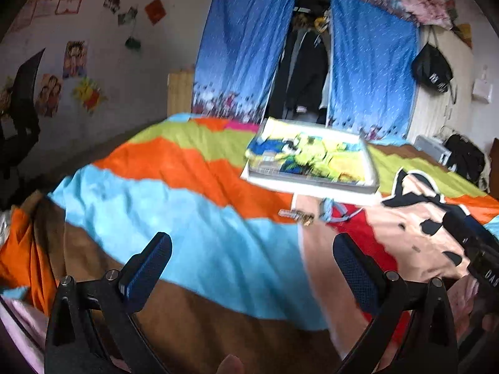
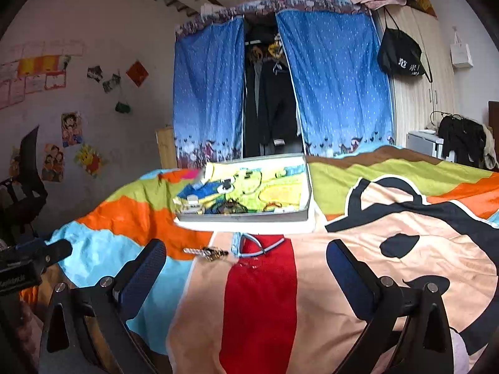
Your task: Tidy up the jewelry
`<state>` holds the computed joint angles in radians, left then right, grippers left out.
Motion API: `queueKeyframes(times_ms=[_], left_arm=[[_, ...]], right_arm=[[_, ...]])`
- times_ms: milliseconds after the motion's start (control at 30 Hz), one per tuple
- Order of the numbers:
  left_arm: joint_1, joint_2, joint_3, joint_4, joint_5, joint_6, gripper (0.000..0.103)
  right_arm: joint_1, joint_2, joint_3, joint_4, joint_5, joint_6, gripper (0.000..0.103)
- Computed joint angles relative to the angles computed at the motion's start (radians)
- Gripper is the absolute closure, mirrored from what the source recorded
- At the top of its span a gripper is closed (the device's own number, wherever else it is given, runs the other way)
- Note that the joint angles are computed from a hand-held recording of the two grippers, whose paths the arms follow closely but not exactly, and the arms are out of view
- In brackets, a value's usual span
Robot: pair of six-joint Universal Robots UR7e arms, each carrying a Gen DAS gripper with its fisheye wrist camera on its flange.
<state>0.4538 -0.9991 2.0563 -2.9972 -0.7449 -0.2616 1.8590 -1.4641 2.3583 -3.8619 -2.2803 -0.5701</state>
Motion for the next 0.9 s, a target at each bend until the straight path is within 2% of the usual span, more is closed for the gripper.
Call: queueKeyframes(times_ms=[167, 300, 367, 500, 567, 667, 900], left_arm=[[0.015, 0.017, -0.04, 0.17, 0.036, -0.084, 0.002], [0.042, 0.031, -0.073, 0.255, 0.0, -0.093, 0.002], [0.058, 0.04, -0.098, 0.291, -0.027, -0.073, 0.002], [0.098, 0.07, -0.16, 0.316, -0.093, 0.013, 0.002], [0.117, 0.094, -0.194, 0.313, -0.115, 0.063, 0.002], [0.147, 0.145, -0.249, 0.289, -0.13, 0.15, 0.002], [0.228, 0.267, -0.384, 0.238, -0.221, 0.337, 0.002]], right_arm=[[-0.021, 0.002, -0.023, 0.131, -0.051, 0.069, 0.0], [-0.051, -0.036, -0.037, 0.296, -0.052, 0.174, 0.0], [-0.073, -0.073, -0.041, 0.397, -0.028, 0.243, 0.0], [-0.143, -0.149, -0.066, 0.614, 0.079, 0.366, 0.0], [-0.17, -0.157, -0.089, 0.667, 0.115, 0.376, 0.0], [-0.202, -0.143, -0.132, 0.71, 0.15, 0.347, 0.0], [-0.299, -0.088, -0.229, 0.805, 0.272, 0.278, 0.0]])
